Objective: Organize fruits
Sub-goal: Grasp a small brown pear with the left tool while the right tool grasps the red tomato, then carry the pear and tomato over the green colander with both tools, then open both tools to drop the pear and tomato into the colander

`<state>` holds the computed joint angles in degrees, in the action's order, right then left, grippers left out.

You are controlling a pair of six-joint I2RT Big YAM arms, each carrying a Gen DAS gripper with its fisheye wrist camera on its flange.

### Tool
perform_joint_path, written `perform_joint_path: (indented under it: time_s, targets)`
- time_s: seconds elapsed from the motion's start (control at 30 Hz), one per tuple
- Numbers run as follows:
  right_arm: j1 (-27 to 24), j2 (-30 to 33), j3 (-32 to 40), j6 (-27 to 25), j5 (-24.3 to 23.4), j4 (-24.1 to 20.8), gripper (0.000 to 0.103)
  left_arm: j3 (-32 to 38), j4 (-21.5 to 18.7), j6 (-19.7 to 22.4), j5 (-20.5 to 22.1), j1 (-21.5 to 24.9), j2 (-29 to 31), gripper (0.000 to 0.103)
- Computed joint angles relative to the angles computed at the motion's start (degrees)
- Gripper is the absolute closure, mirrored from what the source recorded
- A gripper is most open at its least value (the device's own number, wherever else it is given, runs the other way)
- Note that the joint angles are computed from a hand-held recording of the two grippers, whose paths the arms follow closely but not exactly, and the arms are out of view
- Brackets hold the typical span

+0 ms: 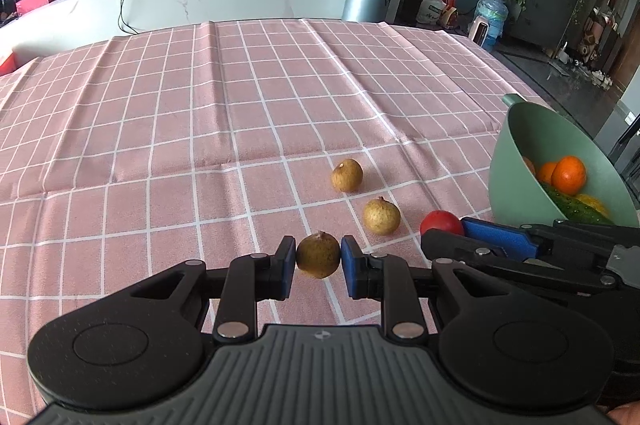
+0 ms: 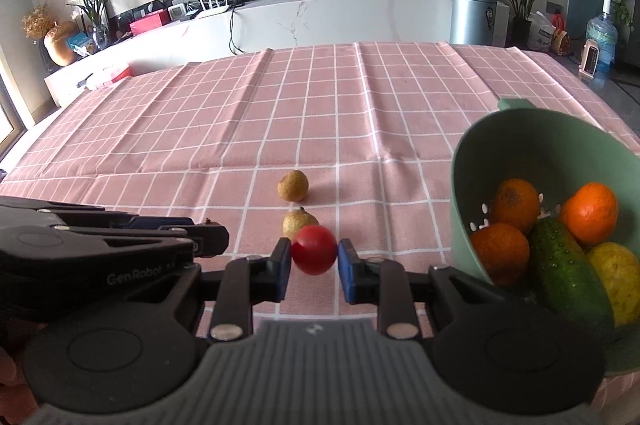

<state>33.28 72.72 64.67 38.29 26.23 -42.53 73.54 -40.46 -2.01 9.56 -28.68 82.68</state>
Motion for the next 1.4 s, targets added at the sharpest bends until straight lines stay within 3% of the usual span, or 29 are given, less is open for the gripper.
perform_joint_path:
  time_s: [0.23, 0.57, 0.87, 1.1, 1.4]
  targets:
    - [2.1, -5.9, -1.0, 0.5, 3.3, -2.2, 0.082, -0.5, -0.6, -1.5, 0.5, -1.2, -2.7, 0.076]
    - [2.0, -15.0, -2.3, 1.3, 7.4, -7.3, 0.082, 2.7, -1.4, -2.1, -0.2, -7.2, -3.2, 0.076]
    - [-6.2, -21.5, -4.7, 1.9, 5.4, -14.4, 0.082, 10.6, -3.3, -1.9, -0.2, -12.8, 2.9, 0.076]
    - [-14.7, -22.1, -5.9, -1.7, -0.3, -14.5, 0.082, 16.2, -5.5, -1.0, -0.6, -15.4, 8.5, 0.076]
    - [-18.2, -19.0, -6.2, -7.4, -2.6, -13.7, 0.082, 20.6, -8.1, -0.9, -1.8, -17.0, 13.4, 0.076]
